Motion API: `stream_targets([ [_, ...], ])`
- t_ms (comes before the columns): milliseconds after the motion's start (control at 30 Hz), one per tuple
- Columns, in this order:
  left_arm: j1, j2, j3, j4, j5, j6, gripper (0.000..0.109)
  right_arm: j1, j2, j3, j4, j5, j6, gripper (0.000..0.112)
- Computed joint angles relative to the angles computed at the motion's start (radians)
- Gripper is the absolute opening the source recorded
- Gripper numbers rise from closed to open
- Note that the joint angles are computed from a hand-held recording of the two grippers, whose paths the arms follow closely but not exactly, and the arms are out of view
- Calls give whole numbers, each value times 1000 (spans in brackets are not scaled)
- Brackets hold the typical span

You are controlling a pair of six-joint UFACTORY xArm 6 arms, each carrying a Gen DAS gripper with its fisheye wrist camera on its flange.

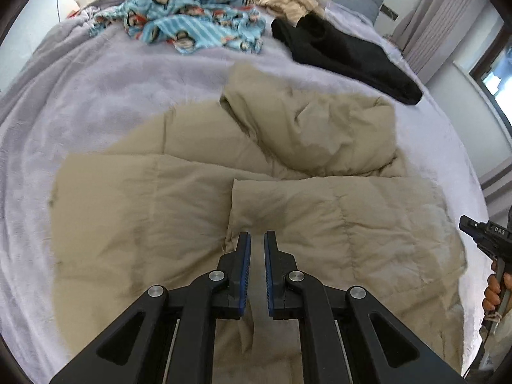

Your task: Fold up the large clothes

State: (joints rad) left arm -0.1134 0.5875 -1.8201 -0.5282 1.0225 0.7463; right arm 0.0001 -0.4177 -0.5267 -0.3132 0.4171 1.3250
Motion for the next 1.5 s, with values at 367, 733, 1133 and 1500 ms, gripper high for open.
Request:
stream_targets([
  [367, 2, -132, 294, 28, -130, 101, 10, 177, 6, 34, 42, 49, -76, 15],
  [733, -8, -185, 324, 159, -173, -12, 10, 208, -13, -5, 24, 148, -36, 17],
  [1133, 7, -281, 403, 252, -159, -83, 10, 301, -100, 13, 112, 219, 43, 25],
  [1500, 25, -370, 503, 259, -87, -83, 11, 365, -149, 39, 137, 222, 76, 51],
])
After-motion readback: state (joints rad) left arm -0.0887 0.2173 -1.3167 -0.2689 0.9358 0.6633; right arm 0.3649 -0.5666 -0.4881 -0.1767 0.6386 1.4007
